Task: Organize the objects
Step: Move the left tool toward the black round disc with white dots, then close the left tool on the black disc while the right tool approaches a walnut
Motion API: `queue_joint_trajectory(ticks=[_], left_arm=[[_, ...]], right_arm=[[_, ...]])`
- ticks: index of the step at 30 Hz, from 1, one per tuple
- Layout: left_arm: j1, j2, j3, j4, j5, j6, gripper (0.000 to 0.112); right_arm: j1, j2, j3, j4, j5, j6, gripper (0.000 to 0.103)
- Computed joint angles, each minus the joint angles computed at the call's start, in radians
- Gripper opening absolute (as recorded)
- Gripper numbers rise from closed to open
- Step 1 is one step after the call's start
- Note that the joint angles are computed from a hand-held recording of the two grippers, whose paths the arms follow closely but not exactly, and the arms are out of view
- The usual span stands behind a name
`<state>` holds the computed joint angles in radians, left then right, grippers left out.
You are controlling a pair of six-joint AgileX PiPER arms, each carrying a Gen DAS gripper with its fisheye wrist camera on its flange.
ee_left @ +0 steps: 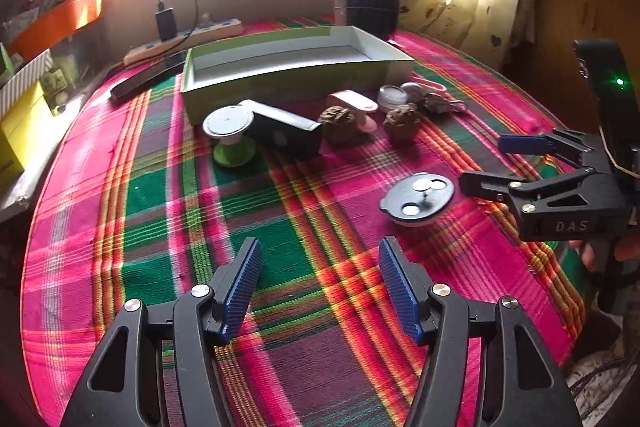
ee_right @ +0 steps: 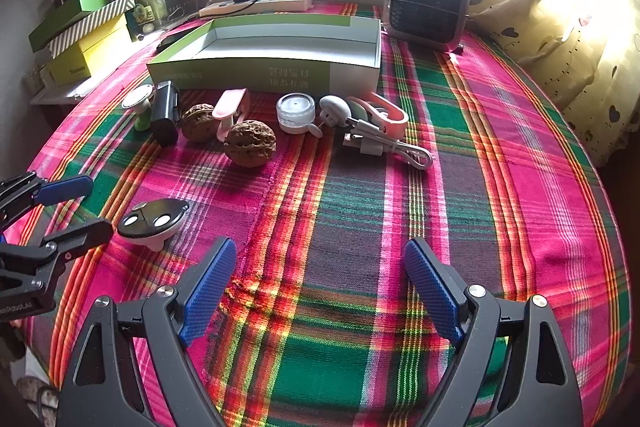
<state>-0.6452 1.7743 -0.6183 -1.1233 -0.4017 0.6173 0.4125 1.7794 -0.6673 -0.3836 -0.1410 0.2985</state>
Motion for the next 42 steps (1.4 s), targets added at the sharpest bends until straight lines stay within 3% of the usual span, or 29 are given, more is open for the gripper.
queue_joint_trajectory(ticks=[5,10,13,21,31,37,40,42], left_arm=[[-0.022,0.01,-0.039,0.096,0.036,0.005,0.06],[-0.007,0.039,-0.117,0.063,0.121,0.11,0.06],[-0.008,0.064,-0.166,-0.092,0.127,0.283,0.06],[0.024,0.102,-0.235,-0.262,0.18,0.465,0.059],[0.037,0.105,-0.241,-0.306,0.16,0.482,0.037],[0.051,0.099,-0.23,-0.233,0.173,0.394,0.036],[0.055,0.094,-0.223,-0.214,0.166,0.361,0.034],[0.067,0.087,-0.214,-0.177,0.17,0.317,0.029]], right_arm=[[-0.019,-0.001,0.003,-0.137,-0.01,0.114,0.086],[-0.03,-0.005,0.005,-0.241,-0.013,0.202,0.087],[-0.036,-0.006,0.008,-0.264,-0.019,0.215,0.086],[-0.038,-0.009,0.009,-0.236,-0.011,0.194,0.086],[-0.034,-0.007,0.002,-0.264,-0.001,0.224,0.086],[-0.027,-0.009,-0.006,-0.293,0.015,0.258,0.086],[-0.01,-0.012,-0.008,-0.165,0.028,0.127,0.086],[-0.009,-0.019,-0.006,-0.196,0.014,0.157,0.086]])
